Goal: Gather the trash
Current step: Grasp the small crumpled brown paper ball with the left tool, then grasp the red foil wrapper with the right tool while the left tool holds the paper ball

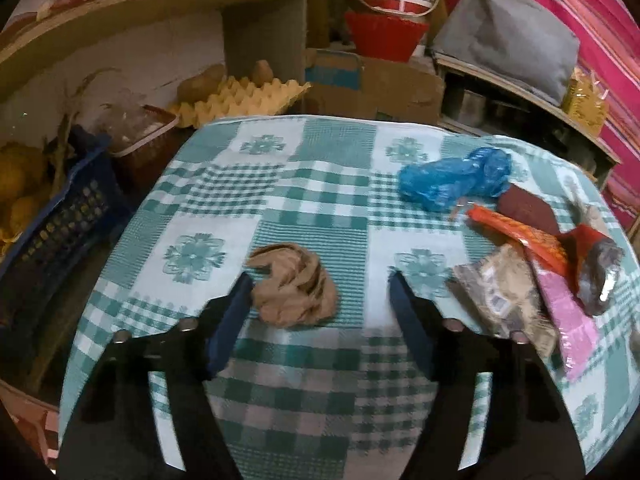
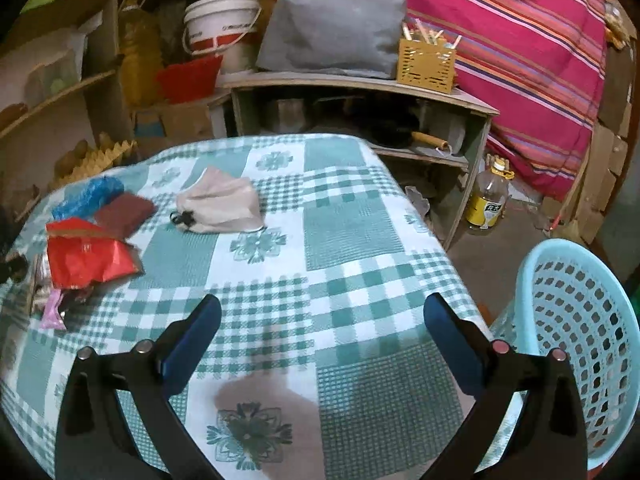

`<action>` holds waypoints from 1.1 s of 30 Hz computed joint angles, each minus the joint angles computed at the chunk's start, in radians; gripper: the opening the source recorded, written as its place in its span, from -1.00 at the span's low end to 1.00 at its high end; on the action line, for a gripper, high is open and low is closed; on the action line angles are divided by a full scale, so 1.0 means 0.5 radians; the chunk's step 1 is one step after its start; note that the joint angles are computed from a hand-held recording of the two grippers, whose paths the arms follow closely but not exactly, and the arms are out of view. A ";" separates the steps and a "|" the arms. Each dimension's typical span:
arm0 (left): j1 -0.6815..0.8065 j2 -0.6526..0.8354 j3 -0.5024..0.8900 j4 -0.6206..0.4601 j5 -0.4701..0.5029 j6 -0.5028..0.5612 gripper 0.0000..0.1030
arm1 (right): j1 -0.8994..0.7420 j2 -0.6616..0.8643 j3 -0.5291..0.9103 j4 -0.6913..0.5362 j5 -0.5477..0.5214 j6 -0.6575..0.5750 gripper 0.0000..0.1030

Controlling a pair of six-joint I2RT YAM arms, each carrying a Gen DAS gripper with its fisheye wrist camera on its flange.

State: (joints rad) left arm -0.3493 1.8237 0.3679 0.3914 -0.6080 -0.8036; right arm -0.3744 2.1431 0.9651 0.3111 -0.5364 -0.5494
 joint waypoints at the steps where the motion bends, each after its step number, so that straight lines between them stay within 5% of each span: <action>1: 0.010 -0.002 -0.002 -0.006 -0.004 0.005 0.09 | 0.008 -0.005 -0.013 0.001 -0.004 -0.010 0.92; 4: 0.045 -0.029 -0.043 0.021 -0.009 0.009 -0.20 | 0.023 -0.028 -0.059 0.014 -0.013 -0.040 0.92; 9: 0.107 -0.085 -0.185 0.236 0.090 0.043 -0.23 | 0.057 -0.120 -0.232 0.126 -0.006 -0.108 0.92; 20: -0.063 -0.388 -0.363 0.176 0.022 -0.060 -0.24 | 0.283 -0.425 -0.639 0.254 0.025 -0.110 0.92; 33: -0.027 -0.620 -0.569 0.234 0.027 -0.037 -0.24 | 0.998 -0.527 -0.799 0.406 0.434 0.223 0.92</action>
State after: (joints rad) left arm -0.3626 1.5139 0.0835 0.5083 -0.5945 -0.8222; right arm 0.1245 1.8794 0.5655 0.5143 -0.3194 -0.4380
